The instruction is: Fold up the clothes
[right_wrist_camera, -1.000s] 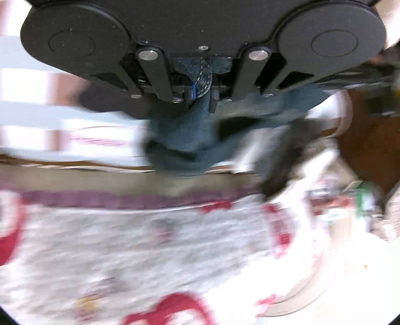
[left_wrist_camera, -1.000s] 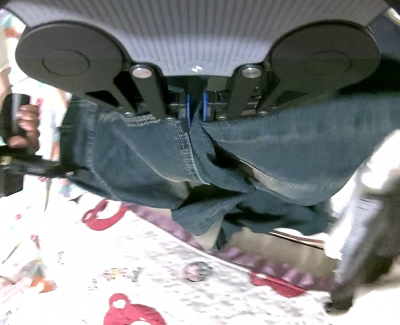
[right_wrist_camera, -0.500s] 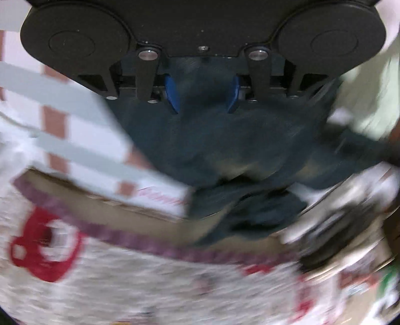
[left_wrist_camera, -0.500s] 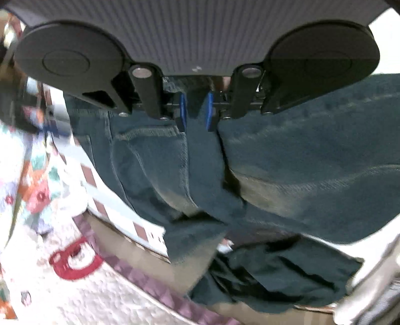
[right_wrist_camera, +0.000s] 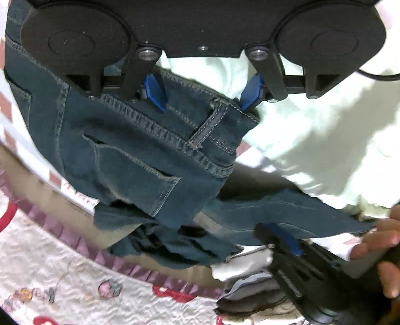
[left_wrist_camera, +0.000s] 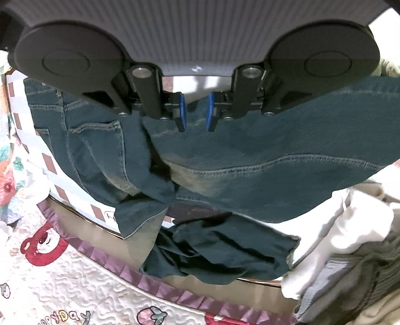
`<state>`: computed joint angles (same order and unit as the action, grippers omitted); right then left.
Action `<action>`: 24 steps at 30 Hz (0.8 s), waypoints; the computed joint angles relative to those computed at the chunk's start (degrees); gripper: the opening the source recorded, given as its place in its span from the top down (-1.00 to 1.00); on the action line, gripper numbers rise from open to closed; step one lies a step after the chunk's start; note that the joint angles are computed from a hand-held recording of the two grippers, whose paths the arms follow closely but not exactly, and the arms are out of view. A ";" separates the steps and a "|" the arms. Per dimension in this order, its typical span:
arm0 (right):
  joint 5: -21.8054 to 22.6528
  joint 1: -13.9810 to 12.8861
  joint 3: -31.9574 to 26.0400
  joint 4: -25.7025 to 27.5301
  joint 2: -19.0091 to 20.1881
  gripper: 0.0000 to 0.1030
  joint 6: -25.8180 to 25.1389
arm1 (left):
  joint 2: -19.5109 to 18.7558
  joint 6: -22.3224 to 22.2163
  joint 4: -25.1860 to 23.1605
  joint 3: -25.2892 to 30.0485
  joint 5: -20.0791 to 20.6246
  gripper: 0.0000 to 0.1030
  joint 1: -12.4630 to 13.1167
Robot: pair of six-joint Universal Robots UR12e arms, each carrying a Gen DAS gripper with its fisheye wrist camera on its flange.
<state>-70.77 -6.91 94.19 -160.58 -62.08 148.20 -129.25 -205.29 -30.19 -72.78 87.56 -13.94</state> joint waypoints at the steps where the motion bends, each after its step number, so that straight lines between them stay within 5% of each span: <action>1: -0.47 0.12 0.12 -1.33 0.23 -0.38 1.03 | 0.20 -0.03 0.54 -0.54 -0.11 0.70 0.04; 4: -1.07 0.35 0.93 -5.45 0.58 -0.34 -0.58 | 0.54 0.14 2.82 -1.98 -0.69 0.64 0.17; 5: -1.46 0.42 1.23 -7.27 0.64 0.11 -1.45 | 0.49 0.35 3.82 -2.31 -0.74 0.55 0.16; 6: -1.83 0.49 1.51 -9.08 0.72 0.81 -2.33 | 0.37 0.89 4.67 -2.51 -0.46 0.47 0.10; 8: -1.09 0.13 1.73 -11.81 0.56 0.88 -2.20 | 0.17 2.33 5.80 -2.75 0.46 0.45 -0.10; 13: 3.55 -4.69 -3.51 -12.39 -1.18 0.89 9.53 | -0.05 11.65 9.31 -2.74 -1.63 0.32 -0.60; 15: 4.30 -6.61 -7.74 -9.46 -0.89 0.89 12.77 | -0.24 14.70 10.66 -2.29 -5.98 -0.10 -0.69; 18: 4.46 -8.92 -15.84 -1.53 0.49 0.89 15.59 | -1.25 20.23 12.26 -0.57 -9.46 -0.16 -1.35; 21: 1.35 -9.73 -25.89 8.20 3.42 0.91 13.64 | -3.98 23.89 10.93 3.99 -9.54 -0.18 -2.05; 24: -9.50 -9.54 -39.58 14.68 10.34 0.92 14.19 | -7.87 24.17 7.46 10.69 -10.08 -0.18 -2.15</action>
<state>-80.26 -16.45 54.61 -145.90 -51.74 162.39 -137.12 -181.12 -22.73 -62.09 77.48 -16.08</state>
